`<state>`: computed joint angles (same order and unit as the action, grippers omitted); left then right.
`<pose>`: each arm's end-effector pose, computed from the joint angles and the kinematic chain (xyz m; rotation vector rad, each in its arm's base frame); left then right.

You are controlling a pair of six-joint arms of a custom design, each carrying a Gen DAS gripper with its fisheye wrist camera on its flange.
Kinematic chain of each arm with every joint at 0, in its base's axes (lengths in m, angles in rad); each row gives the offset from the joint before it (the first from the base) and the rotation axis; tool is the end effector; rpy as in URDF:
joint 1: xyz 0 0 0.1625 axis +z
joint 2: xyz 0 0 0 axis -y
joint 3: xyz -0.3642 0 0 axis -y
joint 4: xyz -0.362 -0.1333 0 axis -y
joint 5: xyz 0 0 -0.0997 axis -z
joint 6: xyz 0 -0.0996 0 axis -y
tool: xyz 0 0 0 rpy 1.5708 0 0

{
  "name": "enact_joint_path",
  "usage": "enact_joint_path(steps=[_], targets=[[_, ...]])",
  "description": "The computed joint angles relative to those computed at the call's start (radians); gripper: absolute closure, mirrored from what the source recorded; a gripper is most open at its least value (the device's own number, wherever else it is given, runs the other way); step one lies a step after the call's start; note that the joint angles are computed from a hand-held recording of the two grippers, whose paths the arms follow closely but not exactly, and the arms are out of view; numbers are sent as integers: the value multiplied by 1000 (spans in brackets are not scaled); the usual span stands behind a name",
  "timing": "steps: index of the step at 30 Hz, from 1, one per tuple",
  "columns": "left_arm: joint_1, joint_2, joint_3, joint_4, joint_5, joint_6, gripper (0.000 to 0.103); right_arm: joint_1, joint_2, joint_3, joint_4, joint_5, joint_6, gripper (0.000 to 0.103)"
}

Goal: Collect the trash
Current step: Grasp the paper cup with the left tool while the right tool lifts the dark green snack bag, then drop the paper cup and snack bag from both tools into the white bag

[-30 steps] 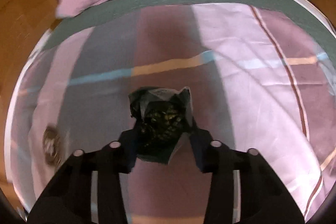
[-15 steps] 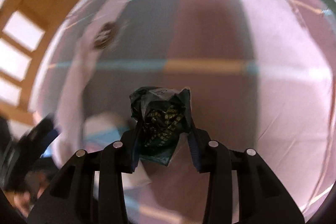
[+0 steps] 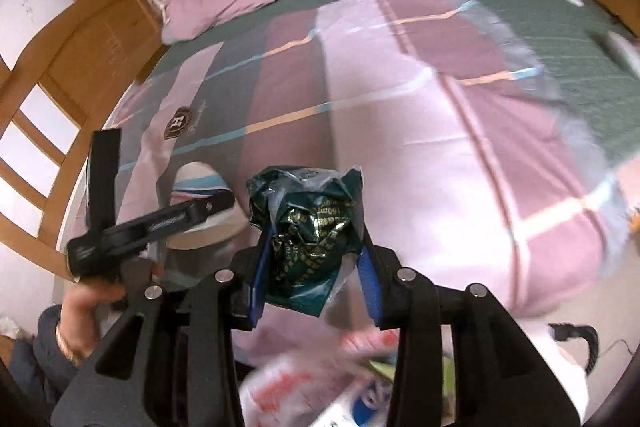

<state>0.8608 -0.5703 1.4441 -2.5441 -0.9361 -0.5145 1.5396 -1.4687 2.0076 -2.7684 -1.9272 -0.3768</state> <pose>-0.2753 -0.6154 0.0117 0.2125 2.6052 -0.5998 0.0834 -0.4866 0.3262 0.2853 -2.5527 0.7646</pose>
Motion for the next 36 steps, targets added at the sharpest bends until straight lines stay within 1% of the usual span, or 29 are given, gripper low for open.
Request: enact_joint_path(steps=[4, 6, 7, 9, 11, 12, 15, 16, 20, 22, 23, 27, 29, 32, 34, 36], targets=[[-4, -21, 41, -55, 2, 1, 30, 1, -70, 65, -33, -32, -24, 63], [-28, -51, 98, -124, 50, 7, 30, 9, -86, 90, -62, -54, -34, 63], [-59, -75, 148, -178, 118, 26, 30, 15, -92, 99, -76, -63, -43, 63], [-111, -106, 210, -226, 228, 39, 30, 29, -110, 118, -105, -73, -63, 63], [-178, -144, 279, -256, 344, 12, 30, 45, -131, 135, -125, -79, -80, 63], [-214, -170, 317, -248, 385, -19, 30, 56, -142, 142, -137, -85, -90, 63], [-299, -228, 380, -196, 449, -91, 30, 87, -200, 169, -145, -91, -130, 63], [-340, -254, 403, -164, 478, -114, 30, 97, -219, 178, -146, -92, -143, 63], [-452, -300, 435, -110, 535, -145, 29, 146, -313, 216, -126, -117, -195, 63], [-498, -316, 448, -96, 542, -155, 29, 155, -350, 229, -105, -121, -203, 63], [-520, -324, 454, -87, 538, -161, 29, 156, -381, 236, -81, -120, -205, 63], [-583, -332, 462, -53, 511, -174, 29, 147, -448, 241, 6, -104, -183, 63], [-597, -328, 464, -42, 486, -187, 29, 135, -465, 230, 81, -113, -159, 63], [-612, -311, 458, -9, 437, -223, 29, 119, -486, 237, 134, -135, -146, 63], [-613, -289, 449, 4, 398, -214, 29, 104, -496, 243, 163, -141, -135, 63], [-614, -271, 441, 5, 377, -194, 29, 79, -496, 241, 214, -147, -117, 62]])
